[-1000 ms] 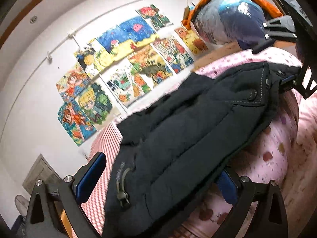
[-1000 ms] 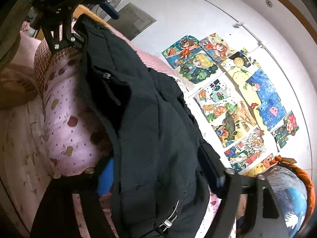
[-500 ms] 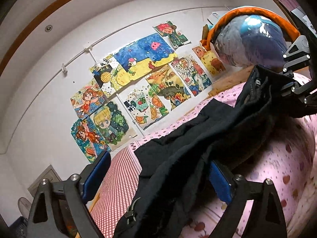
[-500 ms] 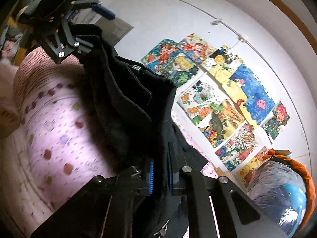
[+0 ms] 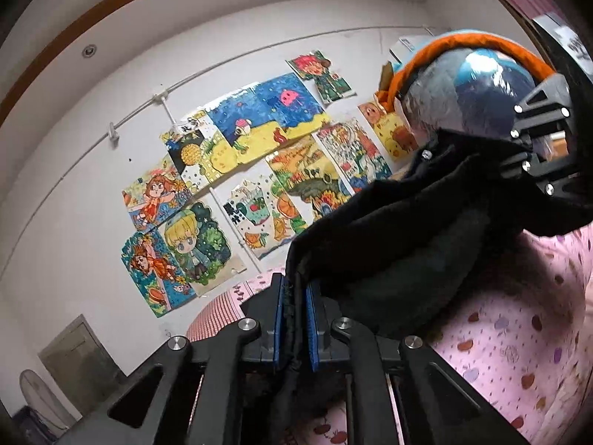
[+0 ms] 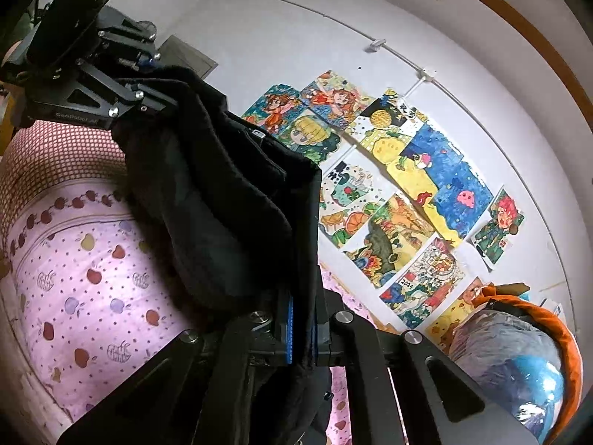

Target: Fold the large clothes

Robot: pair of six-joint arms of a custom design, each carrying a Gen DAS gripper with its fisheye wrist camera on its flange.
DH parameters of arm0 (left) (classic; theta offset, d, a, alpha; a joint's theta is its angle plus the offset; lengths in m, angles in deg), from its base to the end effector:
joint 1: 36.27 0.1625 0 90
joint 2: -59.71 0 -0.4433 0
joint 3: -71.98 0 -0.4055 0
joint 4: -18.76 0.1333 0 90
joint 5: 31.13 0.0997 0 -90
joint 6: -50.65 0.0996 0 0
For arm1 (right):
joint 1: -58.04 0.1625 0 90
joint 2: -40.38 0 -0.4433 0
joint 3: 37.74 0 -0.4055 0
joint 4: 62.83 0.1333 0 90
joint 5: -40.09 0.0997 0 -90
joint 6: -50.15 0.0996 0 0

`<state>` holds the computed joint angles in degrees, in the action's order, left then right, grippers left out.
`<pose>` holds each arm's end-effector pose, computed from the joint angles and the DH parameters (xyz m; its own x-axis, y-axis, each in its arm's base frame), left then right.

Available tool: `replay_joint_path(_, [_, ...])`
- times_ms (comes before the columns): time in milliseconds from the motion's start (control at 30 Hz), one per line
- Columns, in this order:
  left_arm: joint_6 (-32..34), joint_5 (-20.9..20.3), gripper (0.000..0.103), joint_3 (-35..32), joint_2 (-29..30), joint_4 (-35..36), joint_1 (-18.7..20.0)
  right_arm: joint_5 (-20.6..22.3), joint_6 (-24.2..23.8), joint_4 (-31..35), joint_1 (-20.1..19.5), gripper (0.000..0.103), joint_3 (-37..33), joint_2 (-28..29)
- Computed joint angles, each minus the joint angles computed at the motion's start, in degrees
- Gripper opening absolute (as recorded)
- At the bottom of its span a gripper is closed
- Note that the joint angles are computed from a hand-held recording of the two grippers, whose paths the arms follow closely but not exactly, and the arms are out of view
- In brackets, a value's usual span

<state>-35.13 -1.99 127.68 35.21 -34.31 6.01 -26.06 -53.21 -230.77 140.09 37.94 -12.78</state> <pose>-0.4676 -0.7230 0.0618 -0.2066 -0.2363 -0.9495 0.9451 0.2030 -0.2562 0.0651 -0.7885 0.3924 0.1436 -0.4999 0.8541 -0.9442 -0.3276 -0.0330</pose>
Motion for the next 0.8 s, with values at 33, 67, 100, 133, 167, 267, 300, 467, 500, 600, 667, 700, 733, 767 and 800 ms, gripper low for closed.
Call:
replay_joint_path(33, [-0.1, 0.4, 0.008, 0.2, -0.2, -0.3, -0.1, 0.6, 0.1, -0.3, 0.0, 0.004, 0.1, -0.1])
replay_joint_path(67, [-0.2, 0.7, 0.007, 0.4, -0.4, -0.4, -0.3, 1.6, 0.3, -0.8, -0.1, 0.004, 0.2, -0.2])
replay_joint_path(100, [-0.7, 0.8, 0.007, 0.4, -0.6, -0.1, -0.6, 2.7, 0.6, -1.7, -0.2, 0.003, 0.5, -0.3])
replay_joint_path(133, [-1.6, 0.9, 0.007, 0.1, -0.8, 0.5, -1.0, 3.8, 0.9, -3.0, -0.3, 0.003, 1.0, -0.5])
replay_joint_path(167, [-2.7, 0.9, 0.007, -0.3, -1.0, 1.4, -1.3, 4.5, 1.2, -4.0, -0.2, 0.003, 1.2, -0.6])
replay_joint_path(267, [-3.5, 2.7, 0.007, -0.4, -1.5, 2.0, -1.9, 6.6, 3.0, -6.4, 0.3, 0.003, 0.3, -0.3])
replay_joint_path(300, [-2.8, 3.7, 0.007, 0.1, -1.8, 1.0, -2.1, 7.4, 3.6, -7.1, 0.4, 0.002, 0.1, -0.3])
replay_joint_path(467, [-0.6, 7.8, 0.007, 0.3, -2.2, -1.8, -3.1, 10.8, 7.0, -10.7, 1.3, 0.002, -1.1, -0.3])
replay_joint_path(500, [-0.3, 8.3, 0.007, -0.1, -2.1, -1.8, -3.2, 11.2, 7.4, -11.6, 1.5, 0.002, -1.3, -0.2])
replay_joint_path(600, [0.8, 9.2, 0.007, -3.3, -1.0, -0.6, -3.1, 10.8, 8.5, -12.6, 2.6, 0.002, -3.4, 0.9])
replay_joint_path(667, [0.6, 8.3, 0.007, -7.1, 0.5, 1.7, -2.7, 8.7, 9.2, -11.8, 3.6, 0.002, -5.3, 2.0])
replay_joint_path(700, [0.3, 7.5, 0.007, -9.6, 1.4, 3.2, -2.4, 7.3, 9.4, -10.9, 4.2, 0.002, -6.8, 2.9])
replay_joint_path(733, [-0.3, 6.3, 0.007, -12.9, 2.7, 5.2, -2.0, 5.8, 9.9, -9.7, 4.8, 0.002, -8.5, 3.9])
replay_joint_path(767, [-0.6, 5.0, 0.007, -16.7, 4.3, 7.1, -1.6, 4.5, 10.6, -9.0, 5.3, 0.002, -9.6, 4.5])
replay_joint_path(800, [-0.4, 4.2, 0.007, -19.0, 5.4, 7.8, -1.3, 3.1, 11.4, -8.1, 5.9, 0.002, -11.0, 5.4])
